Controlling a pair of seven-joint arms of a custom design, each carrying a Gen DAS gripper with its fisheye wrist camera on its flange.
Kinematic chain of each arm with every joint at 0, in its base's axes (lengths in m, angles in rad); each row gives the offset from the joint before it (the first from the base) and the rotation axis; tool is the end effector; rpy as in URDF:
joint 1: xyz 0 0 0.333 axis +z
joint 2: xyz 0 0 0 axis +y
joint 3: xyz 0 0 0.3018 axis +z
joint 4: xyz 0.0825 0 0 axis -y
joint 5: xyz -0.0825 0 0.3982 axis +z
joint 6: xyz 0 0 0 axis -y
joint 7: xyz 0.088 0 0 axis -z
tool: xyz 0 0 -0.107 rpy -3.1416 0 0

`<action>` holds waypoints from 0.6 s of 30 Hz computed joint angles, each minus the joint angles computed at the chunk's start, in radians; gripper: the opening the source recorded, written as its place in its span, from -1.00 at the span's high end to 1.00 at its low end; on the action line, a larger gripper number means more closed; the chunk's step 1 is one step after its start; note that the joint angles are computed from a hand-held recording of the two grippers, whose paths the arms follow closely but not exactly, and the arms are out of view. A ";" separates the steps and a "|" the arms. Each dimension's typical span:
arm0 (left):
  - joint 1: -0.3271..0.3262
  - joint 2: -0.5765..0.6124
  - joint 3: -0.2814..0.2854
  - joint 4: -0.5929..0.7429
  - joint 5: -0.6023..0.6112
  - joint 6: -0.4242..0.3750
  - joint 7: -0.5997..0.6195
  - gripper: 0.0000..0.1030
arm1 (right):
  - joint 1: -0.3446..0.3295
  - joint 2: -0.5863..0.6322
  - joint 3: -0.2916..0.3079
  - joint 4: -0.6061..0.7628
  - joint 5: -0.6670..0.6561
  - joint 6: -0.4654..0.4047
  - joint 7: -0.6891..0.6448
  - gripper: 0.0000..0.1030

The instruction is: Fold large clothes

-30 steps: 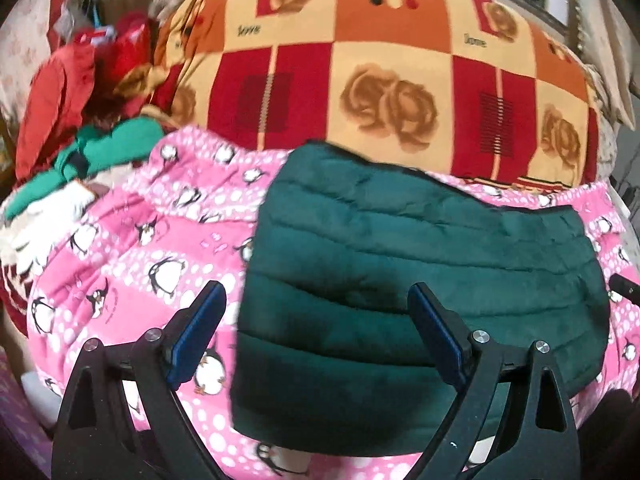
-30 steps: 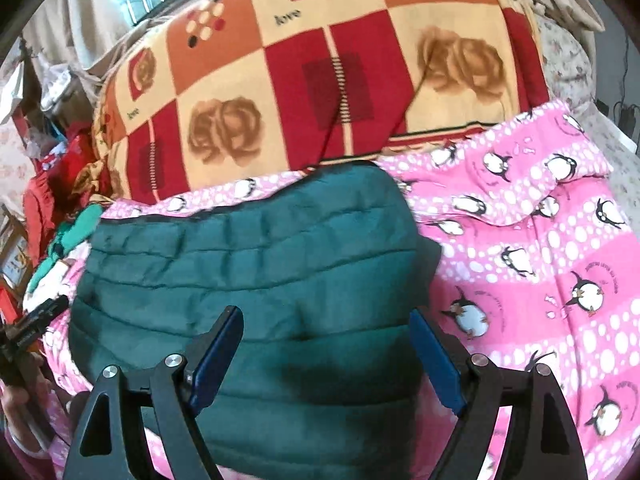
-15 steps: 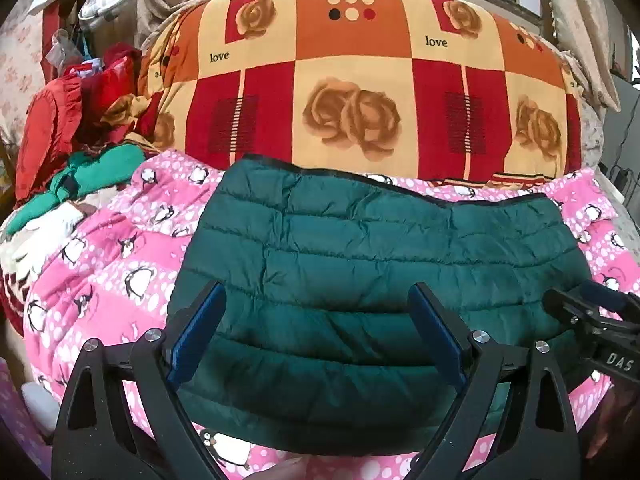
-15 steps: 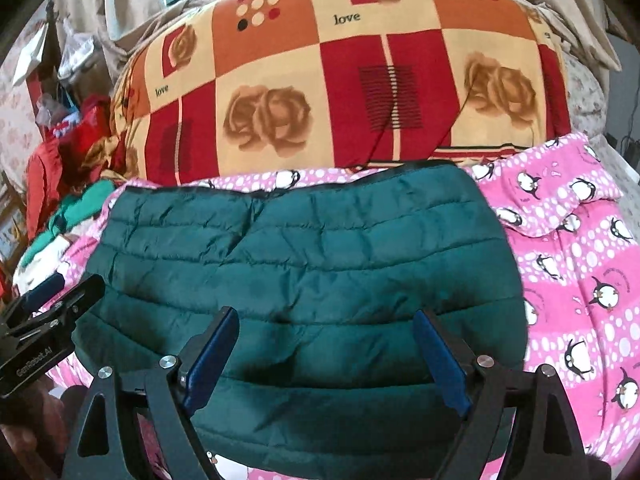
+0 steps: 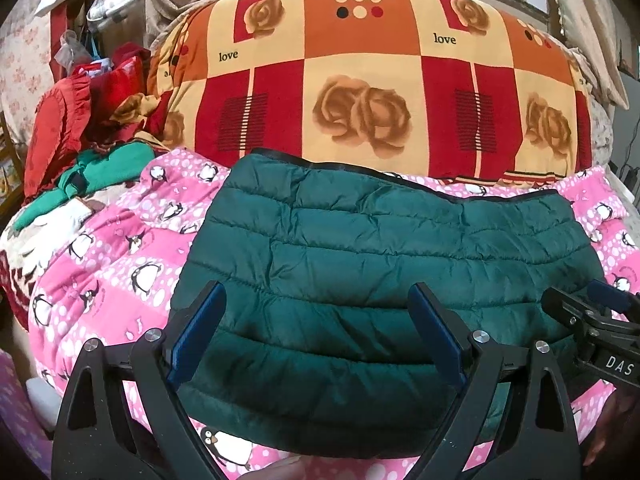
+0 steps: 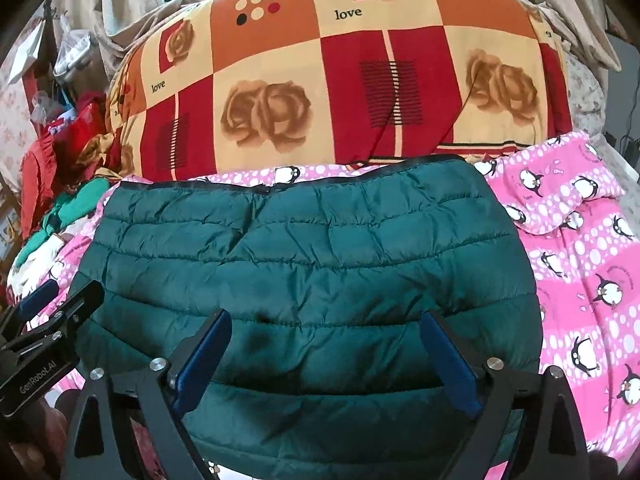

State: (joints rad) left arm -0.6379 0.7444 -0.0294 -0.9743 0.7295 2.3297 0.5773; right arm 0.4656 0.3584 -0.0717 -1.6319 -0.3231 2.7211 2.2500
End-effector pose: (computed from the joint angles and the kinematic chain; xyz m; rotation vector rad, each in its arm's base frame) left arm 0.6452 -0.4819 0.4891 -1.6977 1.7078 -0.7836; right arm 0.6544 0.2920 0.4774 -1.7101 1.7544 -0.5478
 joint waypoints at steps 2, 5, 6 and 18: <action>0.002 0.001 -0.001 -0.001 -0.003 0.002 0.002 -0.79 | 0.001 0.001 -0.001 0.001 -0.003 0.000 0.000 -0.82; 0.001 0.000 -0.001 -0.005 -0.003 0.004 -0.003 -0.79 | 0.001 0.002 0.002 0.003 0.000 -0.004 -0.006 -0.82; 0.001 0.001 -0.001 -0.004 -0.004 0.002 -0.002 -0.79 | 0.002 0.003 0.002 0.004 -0.002 -0.008 -0.009 -0.82; -0.003 0.015 0.001 0.013 -0.010 -0.006 0.001 -0.79 | 0.007 0.014 -0.006 0.017 -0.004 -0.009 -0.009 -0.82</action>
